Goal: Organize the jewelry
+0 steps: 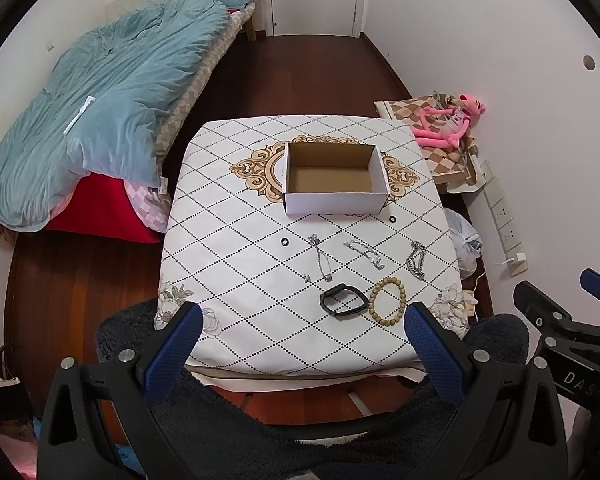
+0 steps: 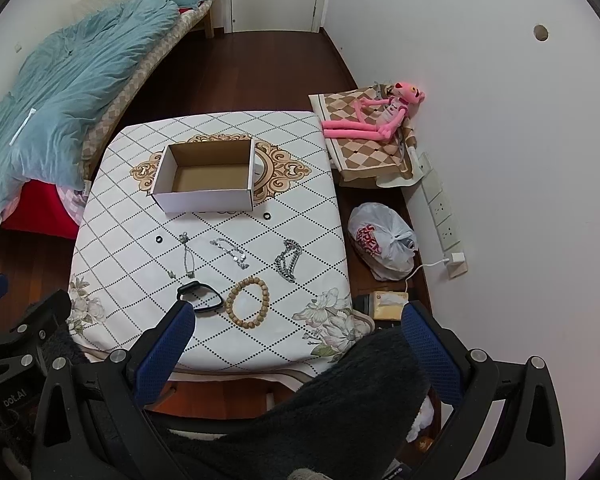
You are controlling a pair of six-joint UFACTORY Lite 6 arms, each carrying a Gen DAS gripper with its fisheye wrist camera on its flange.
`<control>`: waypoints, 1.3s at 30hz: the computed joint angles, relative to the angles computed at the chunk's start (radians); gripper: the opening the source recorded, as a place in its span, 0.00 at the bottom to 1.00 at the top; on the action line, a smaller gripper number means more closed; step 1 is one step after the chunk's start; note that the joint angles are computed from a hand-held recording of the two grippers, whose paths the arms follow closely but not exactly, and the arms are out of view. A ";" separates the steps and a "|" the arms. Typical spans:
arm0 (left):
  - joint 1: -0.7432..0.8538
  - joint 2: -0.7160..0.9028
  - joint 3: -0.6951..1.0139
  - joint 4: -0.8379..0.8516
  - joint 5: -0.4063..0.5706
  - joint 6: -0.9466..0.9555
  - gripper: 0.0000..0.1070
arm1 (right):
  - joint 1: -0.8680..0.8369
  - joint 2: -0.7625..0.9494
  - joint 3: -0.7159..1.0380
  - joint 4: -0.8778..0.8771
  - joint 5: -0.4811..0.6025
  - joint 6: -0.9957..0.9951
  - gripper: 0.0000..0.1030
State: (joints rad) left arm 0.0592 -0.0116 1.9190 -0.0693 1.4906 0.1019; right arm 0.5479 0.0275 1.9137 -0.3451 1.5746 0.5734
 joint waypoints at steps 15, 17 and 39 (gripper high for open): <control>-0.005 0.006 0.011 0.001 0.004 -0.003 0.96 | -0.003 0.010 0.036 -0.003 0.016 -0.013 1.00; -0.006 0.007 0.013 0.003 0.004 -0.004 0.96 | 0.003 0.008 0.033 -0.006 0.017 -0.008 1.00; -0.010 0.033 0.068 0.004 0.027 -0.012 0.96 | 0.008 0.014 0.058 -0.009 0.031 -0.009 1.00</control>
